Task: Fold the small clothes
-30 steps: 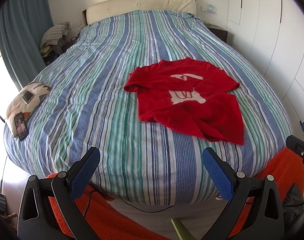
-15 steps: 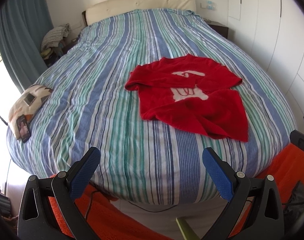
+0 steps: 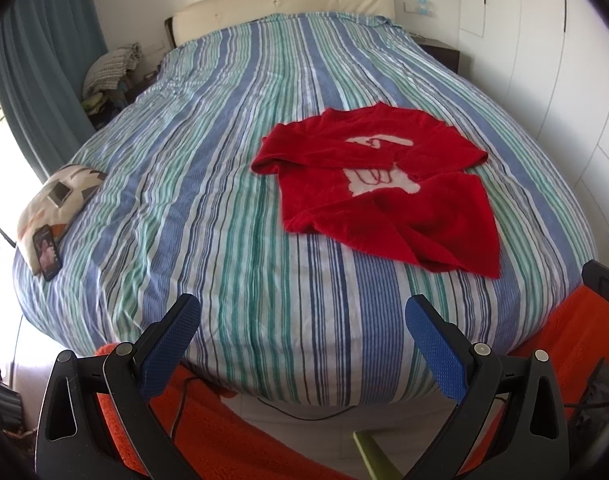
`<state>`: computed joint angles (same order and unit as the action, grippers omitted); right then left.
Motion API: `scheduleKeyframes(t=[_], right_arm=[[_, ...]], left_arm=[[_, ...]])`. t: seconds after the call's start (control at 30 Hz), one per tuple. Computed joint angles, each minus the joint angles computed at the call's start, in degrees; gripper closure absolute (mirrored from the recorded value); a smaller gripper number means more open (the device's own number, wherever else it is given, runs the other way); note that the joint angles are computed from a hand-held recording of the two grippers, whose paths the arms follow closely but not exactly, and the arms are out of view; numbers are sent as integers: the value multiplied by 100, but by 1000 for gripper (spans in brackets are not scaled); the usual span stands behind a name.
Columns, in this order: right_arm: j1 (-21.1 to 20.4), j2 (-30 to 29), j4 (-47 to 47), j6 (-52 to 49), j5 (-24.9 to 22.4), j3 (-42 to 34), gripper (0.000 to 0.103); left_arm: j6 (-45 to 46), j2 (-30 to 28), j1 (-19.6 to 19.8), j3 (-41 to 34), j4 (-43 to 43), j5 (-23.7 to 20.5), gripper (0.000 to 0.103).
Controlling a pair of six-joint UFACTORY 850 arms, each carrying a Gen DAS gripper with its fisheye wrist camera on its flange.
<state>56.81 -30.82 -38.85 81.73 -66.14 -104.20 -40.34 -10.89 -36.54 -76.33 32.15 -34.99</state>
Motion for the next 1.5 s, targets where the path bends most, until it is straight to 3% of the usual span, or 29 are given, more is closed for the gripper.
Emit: scheduleKeyframes(t=[0.97, 1.03, 1.17, 1.27, 1.33, 1.37, 1.43, 1.47, 1.5], right_arm=[[-104, -135, 254, -309, -254, 9, 0], [-202, -94, 191, -342, 222, 141, 0], [-608, -205, -124, -565, 2158, 219, 0], [-1189, -844, 1271, -1866, 3557, -296, 0], [-1451, -1607, 2470, -2708, 3791, -990, 0], [-1552, -2071, 3070, -3161, 3638, -1506, 1], [-1707, -2937, 4248, -3958, 3149, -2604, 19], [-1743, -3193, 4587, -4164, 3045, -2898, 35], [-1710, -3273, 4687, -4347, 3129, -2998, 43]], left_arm=[[59, -114, 32, -20, -111, -151, 1], [16, -142, 91, -22, -169, -207, 1], [-87, -106, 255, 68, -363, -203, 1], [-303, -7, 316, 191, -254, -217, 1], [-452, 76, 346, 289, -154, -233, 1], [-507, 106, 370, 330, -129, -242, 1], [-622, 176, 429, 448, -92, -247, 1], [-646, 186, 464, 486, -115, -278, 1], [-659, 197, 510, 528, -141, -303, 1]])
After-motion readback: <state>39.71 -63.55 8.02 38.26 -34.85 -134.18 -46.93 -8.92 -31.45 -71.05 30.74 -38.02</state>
